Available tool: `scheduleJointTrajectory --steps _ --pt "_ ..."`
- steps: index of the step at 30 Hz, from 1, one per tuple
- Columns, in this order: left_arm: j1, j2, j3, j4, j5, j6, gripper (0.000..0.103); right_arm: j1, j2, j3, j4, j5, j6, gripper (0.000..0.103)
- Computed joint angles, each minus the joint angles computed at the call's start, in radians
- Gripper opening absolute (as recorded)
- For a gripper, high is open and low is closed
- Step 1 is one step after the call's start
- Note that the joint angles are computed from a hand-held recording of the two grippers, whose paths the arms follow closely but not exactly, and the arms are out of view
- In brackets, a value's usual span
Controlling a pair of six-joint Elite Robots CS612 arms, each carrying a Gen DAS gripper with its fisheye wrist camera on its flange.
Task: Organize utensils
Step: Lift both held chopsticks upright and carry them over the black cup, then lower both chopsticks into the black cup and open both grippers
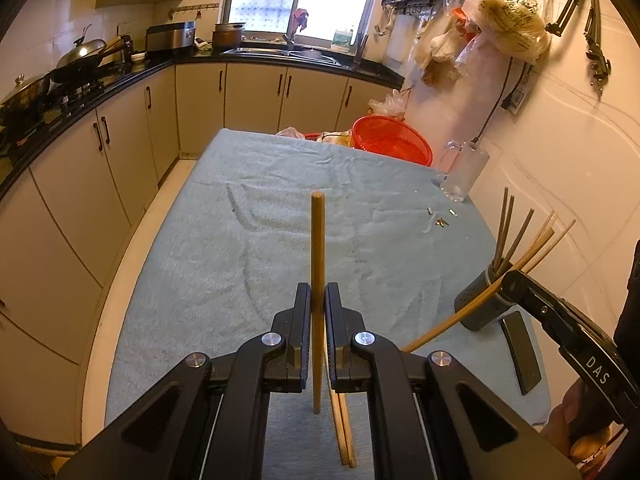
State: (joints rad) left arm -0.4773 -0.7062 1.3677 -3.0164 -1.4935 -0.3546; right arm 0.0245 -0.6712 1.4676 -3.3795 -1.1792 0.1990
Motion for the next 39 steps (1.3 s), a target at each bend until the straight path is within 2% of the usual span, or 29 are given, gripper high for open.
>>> scheduleJointTrajectory --steps 17,28,39 --pt "-0.023 -0.006 -0.036 0.002 -0.032 0.050 0.006 -0.031 -0.042 0.069 -0.122 -0.024 0.066 0.007" --pt "-0.065 0.003 -0.118 0.021 -0.091 0.127 0.006 -0.089 -0.092 0.148 -0.250 -0.093 0.137 0.007" --pt "-0.097 0.028 -0.212 0.053 -0.155 0.157 0.006 -0.138 -0.127 0.179 -0.322 -0.141 0.153 0.007"
